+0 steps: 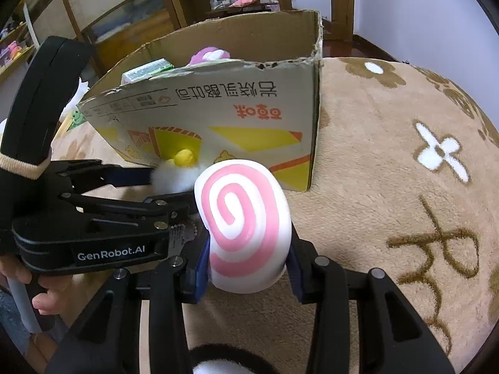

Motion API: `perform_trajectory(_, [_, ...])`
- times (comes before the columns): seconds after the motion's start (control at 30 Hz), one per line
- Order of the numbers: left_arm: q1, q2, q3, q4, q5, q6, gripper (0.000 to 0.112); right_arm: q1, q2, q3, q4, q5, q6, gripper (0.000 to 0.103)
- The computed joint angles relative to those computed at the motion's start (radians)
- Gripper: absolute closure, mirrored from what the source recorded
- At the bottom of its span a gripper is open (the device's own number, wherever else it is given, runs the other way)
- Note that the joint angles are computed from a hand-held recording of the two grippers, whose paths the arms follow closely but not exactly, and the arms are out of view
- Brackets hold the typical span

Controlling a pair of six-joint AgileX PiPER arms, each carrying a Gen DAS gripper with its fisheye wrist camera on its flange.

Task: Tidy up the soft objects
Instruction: 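Close the right tool on the swirl cushion while the left tool grips the white fluffy plush, then lift the swirl cushion and white plush and carry both over the box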

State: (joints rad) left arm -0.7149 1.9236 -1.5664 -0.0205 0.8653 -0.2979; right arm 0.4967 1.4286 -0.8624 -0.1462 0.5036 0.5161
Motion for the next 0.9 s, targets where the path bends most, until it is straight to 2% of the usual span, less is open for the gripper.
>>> perform_trajectory(0.03, [-0.020, 0.009, -0.003, 0.011, -0.002, -0.011, 0.077, 0.000, -0.002, 0.004, 0.002, -0.005, -0.001, 0.059])
perform_trajectory(0.07, [-0.029, 0.013, -0.003, 0.021, -0.002, -0.009, 0.079, -0.002, -0.007, 0.013, 0.008, -0.015, -0.008, 0.059])
perform_trajectory(0.27, [-0.095, 0.013, 0.012, 0.088, -0.028, -0.086, 0.081, -0.001, -0.033, 0.043, 0.000, -0.027, 0.007, 0.059])
perform_trajectory(0.43, [-0.128, -0.064, 0.099, 0.144, -0.033, -0.187, 0.082, 0.002, -0.068, 0.059, -0.045, -0.029, 0.072, 0.060])
perform_trajectory(0.53, [-0.160, -0.111, 0.139, 0.212, -0.035, -0.280, 0.082, 0.002, -0.104, 0.069, -0.063, -0.036, 0.101, 0.061])
perform_trajectory(0.63, [-0.208, -0.171, 0.178, 0.338, -0.025, -0.423, 0.082, 0.000, -0.139, 0.081, -0.048, -0.049, 0.101, 0.062])
perform_trajectory(0.77, [-0.259, -0.230, 0.194, 0.460, 0.004, -0.547, 0.082, 0.047, -0.185, 0.074, -0.132, -0.035, 0.185, 0.065])
perform_trajectory(0.9, [-0.204, -0.327, 0.227, 0.502, 0.004, -0.537, 0.082, 0.091, -0.233, 0.050, -0.236, -0.005, 0.280, 0.065])
